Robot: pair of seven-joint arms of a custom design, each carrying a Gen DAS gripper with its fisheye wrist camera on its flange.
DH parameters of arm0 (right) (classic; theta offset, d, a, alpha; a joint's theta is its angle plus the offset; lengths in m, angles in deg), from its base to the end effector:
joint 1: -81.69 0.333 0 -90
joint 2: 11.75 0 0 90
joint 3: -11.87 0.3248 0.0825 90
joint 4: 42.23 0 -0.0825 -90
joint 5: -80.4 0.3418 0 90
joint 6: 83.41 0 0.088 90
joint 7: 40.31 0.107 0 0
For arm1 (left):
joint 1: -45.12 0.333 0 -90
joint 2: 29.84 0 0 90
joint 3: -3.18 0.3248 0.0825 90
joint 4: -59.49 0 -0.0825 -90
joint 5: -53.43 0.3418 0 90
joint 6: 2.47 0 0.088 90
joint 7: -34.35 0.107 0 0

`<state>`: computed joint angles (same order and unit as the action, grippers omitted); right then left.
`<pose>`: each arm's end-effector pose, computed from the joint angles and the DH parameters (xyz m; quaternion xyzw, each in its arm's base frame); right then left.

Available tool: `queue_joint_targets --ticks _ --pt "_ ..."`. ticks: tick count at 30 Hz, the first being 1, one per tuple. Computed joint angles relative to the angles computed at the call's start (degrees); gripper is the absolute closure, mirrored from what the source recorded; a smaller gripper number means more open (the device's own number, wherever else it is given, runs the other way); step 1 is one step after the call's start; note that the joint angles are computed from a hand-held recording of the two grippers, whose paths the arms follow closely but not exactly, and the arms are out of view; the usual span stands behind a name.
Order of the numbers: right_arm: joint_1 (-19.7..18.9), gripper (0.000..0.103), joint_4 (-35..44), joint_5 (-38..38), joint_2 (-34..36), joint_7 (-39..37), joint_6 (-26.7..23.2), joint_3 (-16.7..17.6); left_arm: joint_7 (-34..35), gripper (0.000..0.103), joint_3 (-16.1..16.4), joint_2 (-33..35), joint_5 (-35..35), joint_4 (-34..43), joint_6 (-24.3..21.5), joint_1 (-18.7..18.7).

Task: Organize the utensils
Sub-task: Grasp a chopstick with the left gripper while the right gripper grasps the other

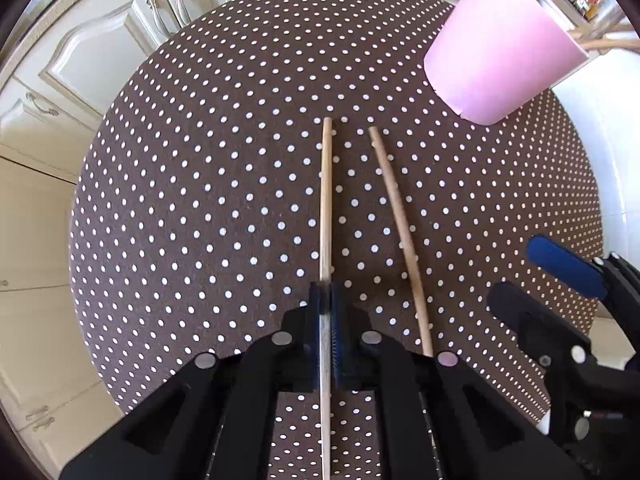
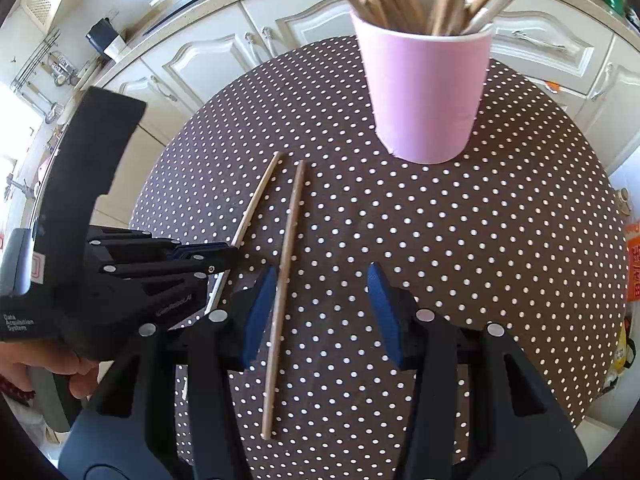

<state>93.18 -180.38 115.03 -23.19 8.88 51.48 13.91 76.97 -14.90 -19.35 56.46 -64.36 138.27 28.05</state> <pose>0.4293 0.1118 0.4380 -0.8476 0.4770 0.0567 0.2253 0.4453 -0.3081 0.3657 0.7673 -0.6384 0.0613 0.0061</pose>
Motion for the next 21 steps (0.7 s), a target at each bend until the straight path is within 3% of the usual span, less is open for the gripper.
queue_joint_targets --ticks 6,9,17,21 --pt "0.9 0.056 3.2 -3.6 3.6 3.6 -3.7 1.3 0.3 0.098 0.1 -3.9 -2.6 -5.5 3.5 0.5" --pt "1.8 0.069 5.3 -6.2 5.7 6.2 -5.4 2.1 -0.1 0.098 0.7 -5.8 -2.6 -7.7 4.0 0.3" --pt "5.2 0.079 9.9 -14.3 10.3 14.2 -7.2 3.7 0.6 0.098 2.8 -11.1 -4.8 -13.3 5.5 0.0" --pt "7.1 0.095 9.5 -20.0 10.6 17.8 -4.1 4.6 1.4 0.098 3.7 -12.3 -5.6 -15.5 7.0 0.0"
